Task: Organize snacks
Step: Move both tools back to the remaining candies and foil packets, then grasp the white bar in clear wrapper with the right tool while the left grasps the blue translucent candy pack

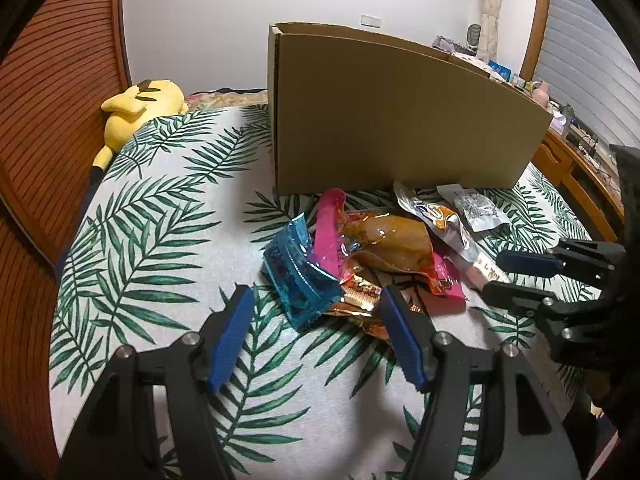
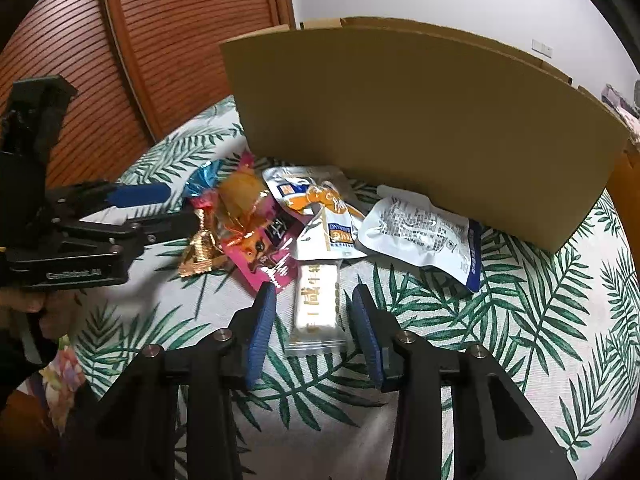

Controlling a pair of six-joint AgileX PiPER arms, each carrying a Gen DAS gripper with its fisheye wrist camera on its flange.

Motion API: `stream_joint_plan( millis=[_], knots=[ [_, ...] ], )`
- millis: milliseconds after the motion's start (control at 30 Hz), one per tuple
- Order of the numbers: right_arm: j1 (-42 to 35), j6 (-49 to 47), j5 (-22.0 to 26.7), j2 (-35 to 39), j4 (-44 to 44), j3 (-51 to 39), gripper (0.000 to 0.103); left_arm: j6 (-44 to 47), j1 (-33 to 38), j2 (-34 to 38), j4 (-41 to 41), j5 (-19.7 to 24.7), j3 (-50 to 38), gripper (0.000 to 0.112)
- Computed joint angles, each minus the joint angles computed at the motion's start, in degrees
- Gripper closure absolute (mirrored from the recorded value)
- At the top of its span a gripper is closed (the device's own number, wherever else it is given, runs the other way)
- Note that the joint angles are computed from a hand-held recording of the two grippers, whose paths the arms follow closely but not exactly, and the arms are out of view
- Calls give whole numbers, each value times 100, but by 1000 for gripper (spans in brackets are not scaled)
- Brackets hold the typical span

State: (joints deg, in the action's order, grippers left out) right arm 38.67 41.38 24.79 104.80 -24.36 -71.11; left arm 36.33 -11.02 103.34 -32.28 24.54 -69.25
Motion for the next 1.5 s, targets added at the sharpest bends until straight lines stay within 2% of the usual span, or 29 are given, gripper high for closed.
stream_joint_plan(
  millis=[100, 167, 267, 533, 767, 933, 1067, 1300, 1500],
  knots=[
    [-4, -68, 77, 99, 61, -98, 69, 19, 56, 49, -105, 117, -80, 47],
    [20, 17, 79, 108, -83, -78, 81, 61, 101, 69, -226, 184, -125, 47],
    [-8, -132, -42, 51, 81, 20, 82, 205, 183, 100, -509, 316, -195, 47],
    [102, 617, -213, -580, -582, 818, 83, 250, 404, 281, -1087, 761, -540, 47],
    [209, 1621, -60, -822, -1645, 1163, 82, -572, 455, 577, -773, 724, -949, 47],
    [116, 1667, -225, -751, -1703, 1263, 82, -785, 563, 796, -732, 986, -1155, 52],
    [51, 1746, -413, -752, -1796, 1347, 81, -848, 505, 790, -552, 936, -1114, 54],
    [418, 2387, 133, -623, -2645, 1193, 80, -1168, 303, 716, 85, 747, -1042, 63],
    [201, 2019, -235, -726, -2144, 1305, 80, -977, 296, 670, -30, 778, -963, 78]
  ],
)
